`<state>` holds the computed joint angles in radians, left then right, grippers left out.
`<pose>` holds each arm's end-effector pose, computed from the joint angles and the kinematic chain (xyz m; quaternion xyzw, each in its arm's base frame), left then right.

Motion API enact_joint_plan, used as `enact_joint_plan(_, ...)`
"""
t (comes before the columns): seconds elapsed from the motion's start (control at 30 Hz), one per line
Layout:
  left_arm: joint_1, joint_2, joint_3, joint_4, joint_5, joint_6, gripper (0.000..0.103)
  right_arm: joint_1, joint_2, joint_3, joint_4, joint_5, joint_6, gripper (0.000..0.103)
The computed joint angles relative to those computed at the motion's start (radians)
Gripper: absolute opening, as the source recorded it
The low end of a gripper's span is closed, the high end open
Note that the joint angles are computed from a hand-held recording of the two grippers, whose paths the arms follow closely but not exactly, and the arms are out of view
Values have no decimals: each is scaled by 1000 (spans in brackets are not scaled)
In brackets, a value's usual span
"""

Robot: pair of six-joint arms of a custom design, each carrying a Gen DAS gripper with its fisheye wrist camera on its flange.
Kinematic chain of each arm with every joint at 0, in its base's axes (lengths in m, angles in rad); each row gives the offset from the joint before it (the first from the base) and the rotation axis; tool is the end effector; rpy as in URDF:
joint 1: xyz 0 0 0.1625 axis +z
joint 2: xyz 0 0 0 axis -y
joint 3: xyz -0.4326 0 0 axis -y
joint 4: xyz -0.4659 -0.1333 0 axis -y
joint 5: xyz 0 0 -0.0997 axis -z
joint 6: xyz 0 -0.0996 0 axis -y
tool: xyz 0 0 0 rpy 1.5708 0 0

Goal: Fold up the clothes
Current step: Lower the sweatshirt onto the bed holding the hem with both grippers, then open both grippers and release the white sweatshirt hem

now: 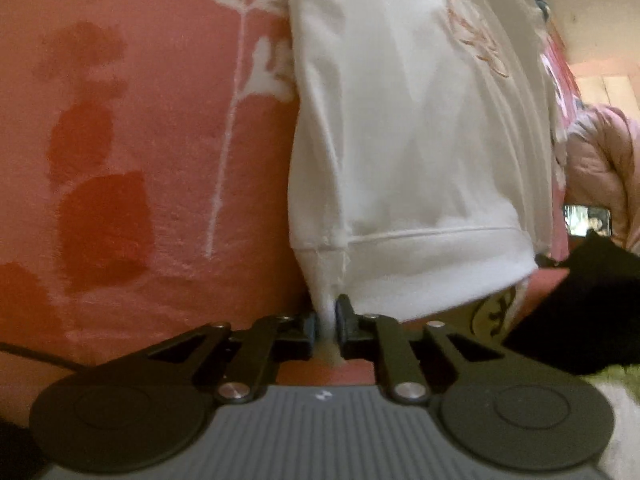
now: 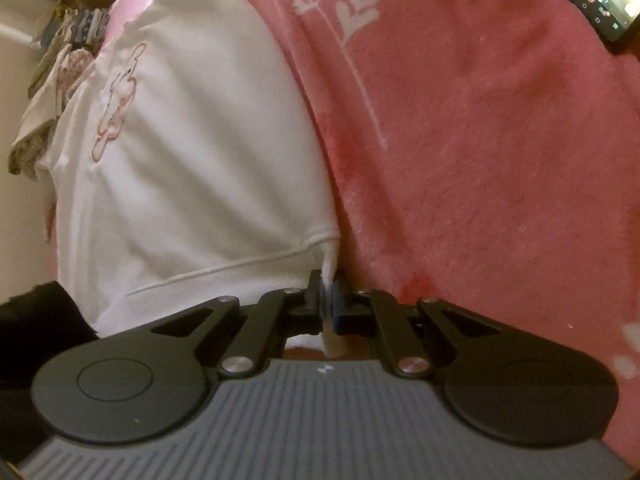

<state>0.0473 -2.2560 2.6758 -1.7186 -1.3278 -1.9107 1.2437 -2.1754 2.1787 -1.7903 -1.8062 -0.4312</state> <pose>-0.2141 -0.1676 0.1877 -0.1731 0.9683 -0.1384 0.1156 -0.0044 -0.3556 0.4437 0.0387 -0.9866 0.0563 0.1481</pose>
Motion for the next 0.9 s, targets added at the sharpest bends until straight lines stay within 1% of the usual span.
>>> enact_joint_plan(0.03,-6,15,-18,26,-11,3,24,8,5,-12,11,-13,4,6)
enact_joint_plan(0.07,-4,35,-41,54,-23,10,27,32,10,-31,25,-46,8,7)
enact_joint_plan(0.13,-21,50,-87,135,-18,5,39,87,17,-73,18,-94,7,9)
enact_joint_plan(0.2,-30,59,-135,212,12,10,41,144,27,-117,-6,-138,-2,9)
enact_joint_plan(0.23,-20,80,-158,221,38,29,43,172,37,-137,-26,-151,-11,9)
enact_joint_plan(0.3,32,105,-193,237,106,121,47,234,75,-156,-108,-155,-64,9)
enact_joint_plan(0.33,70,137,-210,219,145,188,47,267,102,-156,-156,-150,-99,9)
enact_joint_plan(0.43,202,281,-258,100,268,428,50,347,204,-151,-264,-119,-185,9)
enact_joint_plan(0.5,271,386,-282,10,339,550,52,401,288,-144,-326,-134,-224,9)
enact_joint_plan(0.53,303,434,-295,-34,372,609,52,425,326,-143,-351,-161,-245,9)
enact_joint_plan(0.57,329,461,-303,-63,392,653,53,451,366,-145,-372,-190,-262,9)
enact_joint_plan(0.67,409,521,-327,-146,421,776,53,528,460,-166,-415,-299,-291,9)
enact_joint_plan(0.73,452,549,-345,-181,468,839,53,569,529,-197,-443,-359,-314,9)
enact_joint_plan(0.77,474,557,-351,-207,503,871,53,583,564,-213,-468,-375,-333,9)
enact_joint_plan(0.87,548,593,-372,-325,609,974,57,608,667,-271,-553,-366,-403,9)
enact_joint_plan(0.9,571,611,-379,-372,645,995,62,611,701,-287,-589,-355,-437,9)
